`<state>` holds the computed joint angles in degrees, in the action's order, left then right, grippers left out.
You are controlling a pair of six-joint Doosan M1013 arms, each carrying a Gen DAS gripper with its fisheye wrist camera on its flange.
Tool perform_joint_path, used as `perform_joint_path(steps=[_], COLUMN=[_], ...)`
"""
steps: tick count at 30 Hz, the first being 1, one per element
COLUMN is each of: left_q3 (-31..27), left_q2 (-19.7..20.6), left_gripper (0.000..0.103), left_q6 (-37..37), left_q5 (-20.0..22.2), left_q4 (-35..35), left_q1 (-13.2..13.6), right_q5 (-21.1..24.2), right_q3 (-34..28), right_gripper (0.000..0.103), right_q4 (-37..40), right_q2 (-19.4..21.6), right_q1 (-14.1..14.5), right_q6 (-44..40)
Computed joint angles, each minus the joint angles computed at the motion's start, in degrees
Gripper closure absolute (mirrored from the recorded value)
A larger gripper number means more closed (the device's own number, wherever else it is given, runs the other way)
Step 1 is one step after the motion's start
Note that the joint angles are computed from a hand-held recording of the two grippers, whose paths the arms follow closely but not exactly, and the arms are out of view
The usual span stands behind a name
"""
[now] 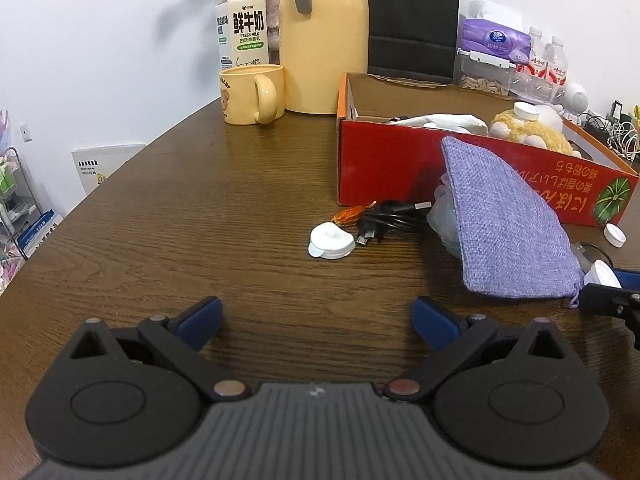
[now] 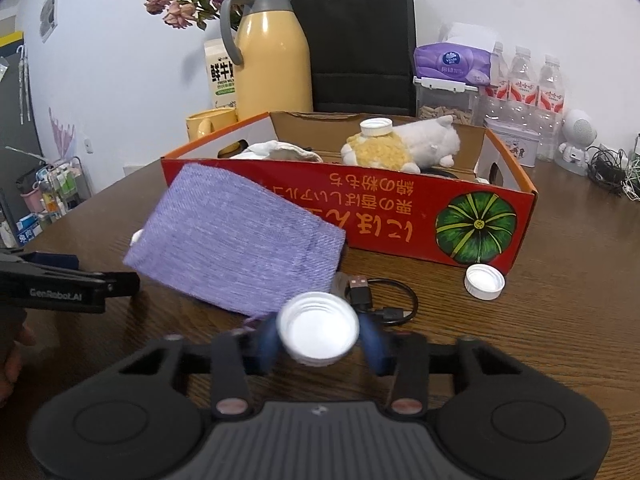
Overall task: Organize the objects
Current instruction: 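Grasp the large white bottle cap with the right tool, then grasp the purple cloth bag with the left tool while the right tool holds the cap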
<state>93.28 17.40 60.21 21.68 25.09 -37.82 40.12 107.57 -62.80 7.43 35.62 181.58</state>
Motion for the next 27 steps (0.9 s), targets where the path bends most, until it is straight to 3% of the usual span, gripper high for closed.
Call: perform_joint_path(steps=[9, 18, 22, 27], left_q3=[-0.2, -2.3, -1.6, 0.0], left_q2=[0.0, 0.8, 0.1, -1.3], left_gripper=[0.000, 0.000, 0.000, 0.000], left_q6=[1.1, 4.8, 8.8, 2.4], left_q5=[0.2, -0.9, -4.0, -8.5], left_q4=[-1.3, -1.9, -7.0, -3.4], left_q1=[0.2, 1.0, 1.6, 1.5], right_q5=[1.5, 6.3, 7.6, 7.9], right_q3=[0.8, 1.4, 1.6, 1.9], right_gripper=[0.064, 0.064, 0.064, 0.064], right_q4=[-5.6, -8.8, -9.3, -9.1], right_q2=[-0.4, -0.6, -0.7, -0.9], right_q1=[0.8, 1.2, 1.1, 0.7], right_q6=[5.4, 9.4, 10.6, 11.6])
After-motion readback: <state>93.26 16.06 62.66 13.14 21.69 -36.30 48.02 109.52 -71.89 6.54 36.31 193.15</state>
